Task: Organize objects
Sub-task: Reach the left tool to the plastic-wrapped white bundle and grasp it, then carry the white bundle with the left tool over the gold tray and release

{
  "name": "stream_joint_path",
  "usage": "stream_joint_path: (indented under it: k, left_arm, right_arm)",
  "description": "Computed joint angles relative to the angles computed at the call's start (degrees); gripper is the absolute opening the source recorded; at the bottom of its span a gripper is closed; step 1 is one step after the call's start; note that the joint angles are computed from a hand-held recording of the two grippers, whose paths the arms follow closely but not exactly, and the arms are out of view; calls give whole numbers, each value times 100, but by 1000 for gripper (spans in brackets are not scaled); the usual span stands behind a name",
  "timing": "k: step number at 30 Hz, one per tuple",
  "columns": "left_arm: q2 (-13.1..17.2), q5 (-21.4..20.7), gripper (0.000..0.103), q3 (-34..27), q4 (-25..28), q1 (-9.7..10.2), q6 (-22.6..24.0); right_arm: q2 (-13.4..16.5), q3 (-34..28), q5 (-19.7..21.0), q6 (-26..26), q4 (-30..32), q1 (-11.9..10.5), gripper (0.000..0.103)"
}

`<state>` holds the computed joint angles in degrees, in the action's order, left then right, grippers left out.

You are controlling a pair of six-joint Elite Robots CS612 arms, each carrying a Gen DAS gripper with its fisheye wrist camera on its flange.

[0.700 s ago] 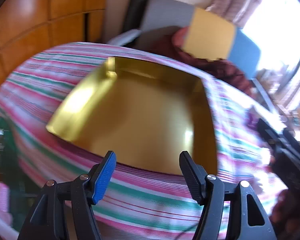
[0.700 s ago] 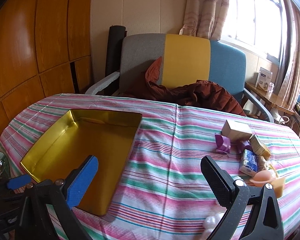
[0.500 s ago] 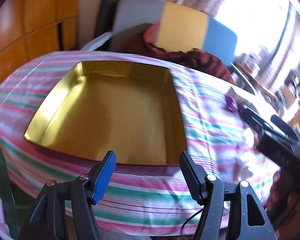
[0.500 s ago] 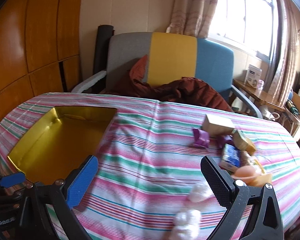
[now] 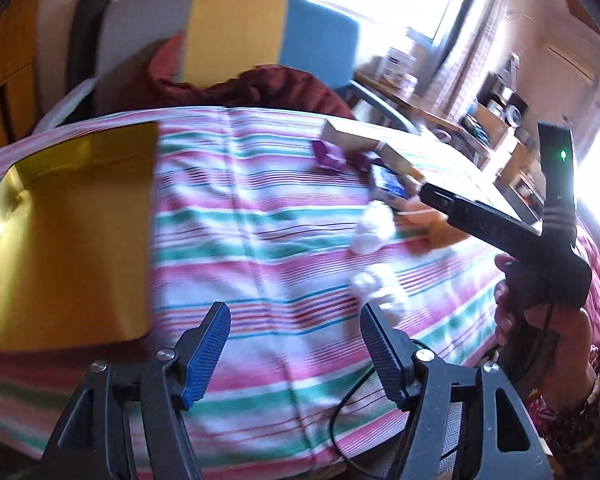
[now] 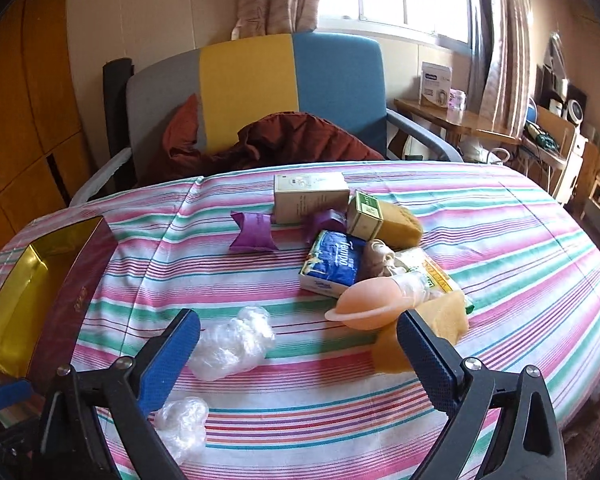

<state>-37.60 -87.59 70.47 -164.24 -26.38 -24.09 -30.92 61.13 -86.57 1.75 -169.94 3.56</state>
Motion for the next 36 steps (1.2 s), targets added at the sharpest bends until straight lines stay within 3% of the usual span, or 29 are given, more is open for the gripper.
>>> stream_joint_path:
  k: [5, 8, 11, 13, 15, 18, 25, 34, 36]
  left_arm:
    - [449, -703, 71, -740, 360, -18, 554]
    - [729, -1049, 71, -1214, 841, -43, 746]
    - [891, -1083, 69, -1502, 1256, -74, 749]
    - [930, -949, 63, -1489, 1106, -97, 740]
    - [900, -696, 43, -1390, 984, -124, 805]
    - [860, -792, 38, -1225, 735, -80, 806]
    - [647, -671, 36, -777, 404, -67, 677]
    - [217, -118, 36, -101, -474, -37, 619]
    - [147, -14, 36, 23, -691, -1, 503]
  right_arm:
    - [-28, 113, -83, 234, -220, -56, 99]
    - [-43, 170, -118, 304, -316, -81, 99]
    - [-62, 221, -132, 268, -387, -91, 99]
    - [-63, 227, -90, 244, -392, -99, 99]
    - [-53, 220, -8, 219, -399, -100, 99]
    - [-21, 191, 115, 109, -335, -78, 99]
    - [125, -55, 608, -30, 61, -16, 99]
    - [453, -651, 533, -189, 672, 90, 98]
    - [515, -758, 472, -240, 851, 118, 91]
